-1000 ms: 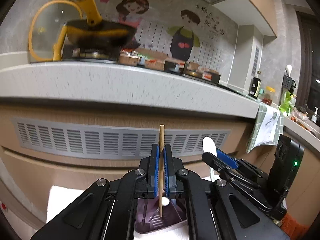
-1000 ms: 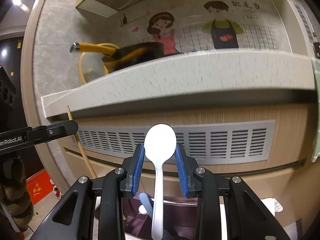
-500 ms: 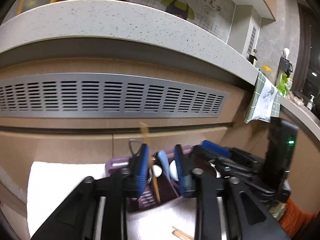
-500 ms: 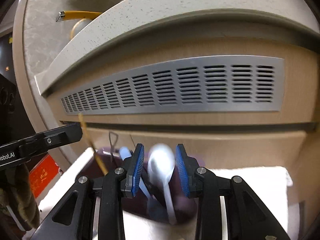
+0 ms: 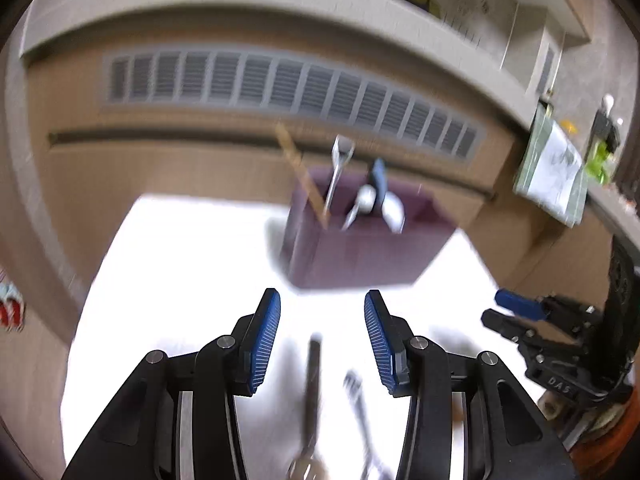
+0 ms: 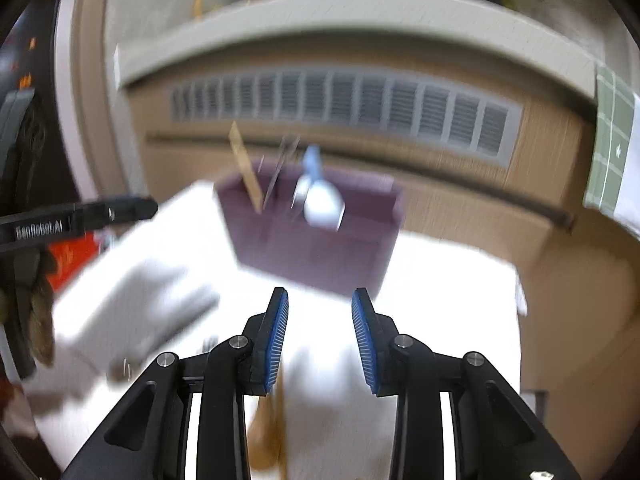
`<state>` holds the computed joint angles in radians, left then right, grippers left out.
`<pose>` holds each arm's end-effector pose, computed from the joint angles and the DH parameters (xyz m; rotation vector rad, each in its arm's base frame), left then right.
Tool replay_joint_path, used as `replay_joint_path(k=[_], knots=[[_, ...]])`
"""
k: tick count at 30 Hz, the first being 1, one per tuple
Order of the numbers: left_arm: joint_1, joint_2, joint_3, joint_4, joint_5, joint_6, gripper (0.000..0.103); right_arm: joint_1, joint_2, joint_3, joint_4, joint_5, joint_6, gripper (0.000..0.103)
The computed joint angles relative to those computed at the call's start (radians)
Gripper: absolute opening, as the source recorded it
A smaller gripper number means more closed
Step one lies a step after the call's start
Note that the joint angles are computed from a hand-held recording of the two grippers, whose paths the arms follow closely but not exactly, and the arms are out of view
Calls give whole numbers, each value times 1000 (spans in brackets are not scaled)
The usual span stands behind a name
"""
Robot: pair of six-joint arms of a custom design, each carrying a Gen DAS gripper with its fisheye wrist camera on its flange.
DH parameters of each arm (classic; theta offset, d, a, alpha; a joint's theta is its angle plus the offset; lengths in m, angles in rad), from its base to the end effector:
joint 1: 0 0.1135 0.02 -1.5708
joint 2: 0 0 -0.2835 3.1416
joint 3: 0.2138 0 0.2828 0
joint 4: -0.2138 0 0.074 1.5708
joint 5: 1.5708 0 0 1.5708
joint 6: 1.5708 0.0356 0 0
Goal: Organize utensils
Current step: 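Grasp the wooden spoon with the right tool while the left tool approaches the long metal spoon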
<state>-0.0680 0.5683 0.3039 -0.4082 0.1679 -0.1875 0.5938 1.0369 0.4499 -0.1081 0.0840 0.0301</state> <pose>0.1481 -0.0160 0.1838 -0.0433 2.2520 -0.3260 0.1866 0.1224 0.1843 -0.5893 2.1962 0.2357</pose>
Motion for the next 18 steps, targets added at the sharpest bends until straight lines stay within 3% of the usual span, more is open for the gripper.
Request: replay_joint_path(k=[4,6,10,12,15,18], knots=[[55,-201,-97,-181,69,48,45,145,0,-58,-31,113,17,31],[105,-309,-126,-285,100,78,45,175,49,-56,-23,104,26,30],[271,-391,-164,-381,207,150,45,175,190,-26,38,41,35,30],[320,-354,-170,-369,235,185,45,164,248,-8,67,18,49,28],[333,-320,-180,-342,245,196,45,132,337,40,81,-10,67,17],[266,-293,-184,-300,210,160,45,118,404,83,75,-13,84,17]])
